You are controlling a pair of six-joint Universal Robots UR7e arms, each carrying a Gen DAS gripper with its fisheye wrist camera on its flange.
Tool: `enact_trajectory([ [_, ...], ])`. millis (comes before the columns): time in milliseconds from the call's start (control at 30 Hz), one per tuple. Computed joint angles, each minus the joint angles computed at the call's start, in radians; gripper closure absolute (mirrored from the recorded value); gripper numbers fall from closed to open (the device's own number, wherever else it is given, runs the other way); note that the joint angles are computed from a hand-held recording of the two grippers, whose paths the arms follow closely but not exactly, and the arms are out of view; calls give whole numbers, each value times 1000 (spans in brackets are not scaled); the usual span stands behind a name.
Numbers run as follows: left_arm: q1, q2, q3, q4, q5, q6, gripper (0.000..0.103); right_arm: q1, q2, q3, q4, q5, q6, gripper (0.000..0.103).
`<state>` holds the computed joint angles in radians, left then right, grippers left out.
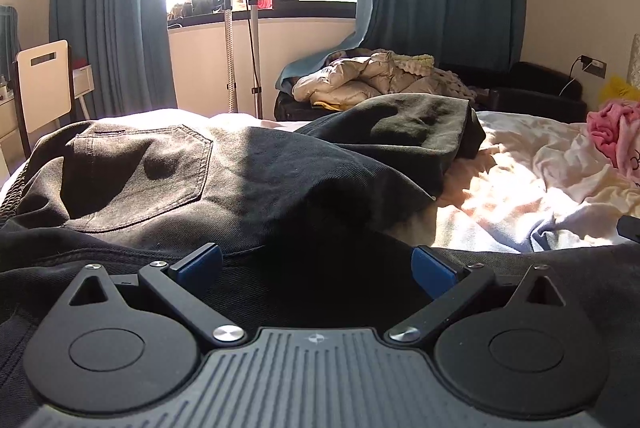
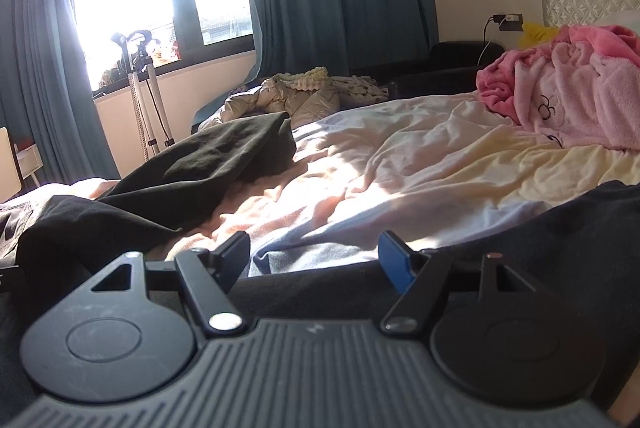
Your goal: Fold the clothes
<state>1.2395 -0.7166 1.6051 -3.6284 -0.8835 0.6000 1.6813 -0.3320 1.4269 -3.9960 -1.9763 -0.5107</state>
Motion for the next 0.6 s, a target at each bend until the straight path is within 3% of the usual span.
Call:
enact_trajectory([
  [233,-2,-33,11,30,-14,-52,2,-1,-17,7,-7,19,49,30],
  [367,-8,-48,16,10,0,-67,2,-8,-35,-46,74,51,86,30],
  [467,-5,-67,22,7,2,-103,2,2,6,-201,161,45,113,25],
  [600,8,-81,6,28,1,-161,2,16,117,-521,401,69,191,15],
])
